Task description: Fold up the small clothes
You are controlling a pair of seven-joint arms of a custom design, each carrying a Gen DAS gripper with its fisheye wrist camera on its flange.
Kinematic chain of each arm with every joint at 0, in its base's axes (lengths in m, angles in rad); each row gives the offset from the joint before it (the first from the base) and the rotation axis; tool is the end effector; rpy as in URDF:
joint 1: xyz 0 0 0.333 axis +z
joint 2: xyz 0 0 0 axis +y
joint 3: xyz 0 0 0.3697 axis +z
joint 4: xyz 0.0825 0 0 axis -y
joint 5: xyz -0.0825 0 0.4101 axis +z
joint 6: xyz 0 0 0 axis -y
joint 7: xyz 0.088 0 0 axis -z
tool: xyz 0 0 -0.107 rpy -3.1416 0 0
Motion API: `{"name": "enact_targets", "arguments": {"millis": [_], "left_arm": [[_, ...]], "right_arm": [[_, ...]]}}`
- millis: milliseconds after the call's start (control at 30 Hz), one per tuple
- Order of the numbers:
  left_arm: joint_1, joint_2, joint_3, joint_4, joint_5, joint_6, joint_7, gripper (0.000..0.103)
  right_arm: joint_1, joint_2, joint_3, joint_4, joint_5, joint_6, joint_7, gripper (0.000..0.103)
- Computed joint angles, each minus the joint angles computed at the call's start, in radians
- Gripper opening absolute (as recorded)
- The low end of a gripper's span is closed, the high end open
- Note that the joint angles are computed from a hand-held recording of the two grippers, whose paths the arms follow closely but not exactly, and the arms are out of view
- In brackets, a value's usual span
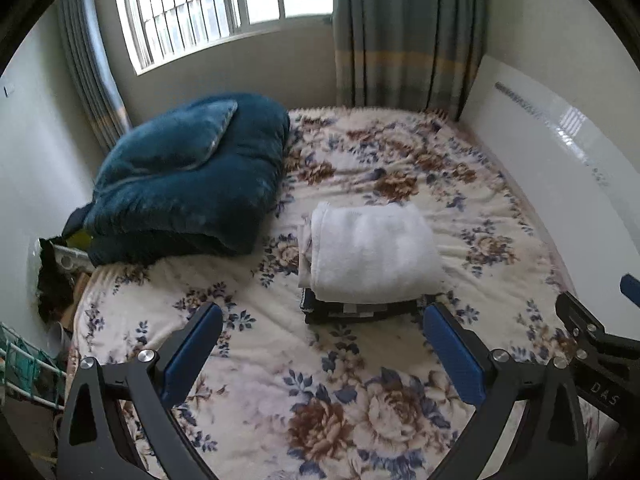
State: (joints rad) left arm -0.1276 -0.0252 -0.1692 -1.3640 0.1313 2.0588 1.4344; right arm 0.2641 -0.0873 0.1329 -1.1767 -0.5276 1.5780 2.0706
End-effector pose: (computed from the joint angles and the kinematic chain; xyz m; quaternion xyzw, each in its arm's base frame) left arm 0.5657 -0.1680 0.8571 -0.5983 0.7170 -0.2599 0.2457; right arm 0.4764 0.1489 0.9313 -0.5820 0.7347 -0.3216 0.1347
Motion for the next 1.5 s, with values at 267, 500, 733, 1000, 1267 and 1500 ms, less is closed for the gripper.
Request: {"name": "enact_targets", "arguments": {"millis": [267,500,733,1000,1267,1500], "left_arm": [[0.000,-0.178,0.005,-0.082,-0.015,-0.001,-0.046,0.103],[-0.016,-0.274,0.011,-0.142,-0.028,0.006,-0.053,0.103],[-0.024,-0.329,0.013,-0.172,-0.034,0.001,-0.081,0.103],[-0.029,-0.356,0.007,-0.185,-0.016,0.010,-0.102,0.103],[-0.034,-0.361,0.009,-0.189,-0.012,0.016,-0.108,0.103],[-0.029,-0.366,0.006,-0.184,-0.002,0.006,-0.120,0.103]], "right_arm": [[0.032,-0.058,0.097,0.138,-0.111,-0.115,-0.017,0.103],[0.043,-0.069,0.186,0.262,-0.168,-0.198,-0.024,0.103],[0.056,-0.062,0.248,0.359,-0.214,-0.262,-0.046,0.103],[0.032,-0.078,0.261,0.372,-0.206,-0.253,-0.057,0.103],[0.003,-0.070,0.277,0.400,-0.190,-0.243,-0.072,0.103],[0.036,-0.037,0.283,0.457,-0.218,-0.266,-0.084,0.103]]}}
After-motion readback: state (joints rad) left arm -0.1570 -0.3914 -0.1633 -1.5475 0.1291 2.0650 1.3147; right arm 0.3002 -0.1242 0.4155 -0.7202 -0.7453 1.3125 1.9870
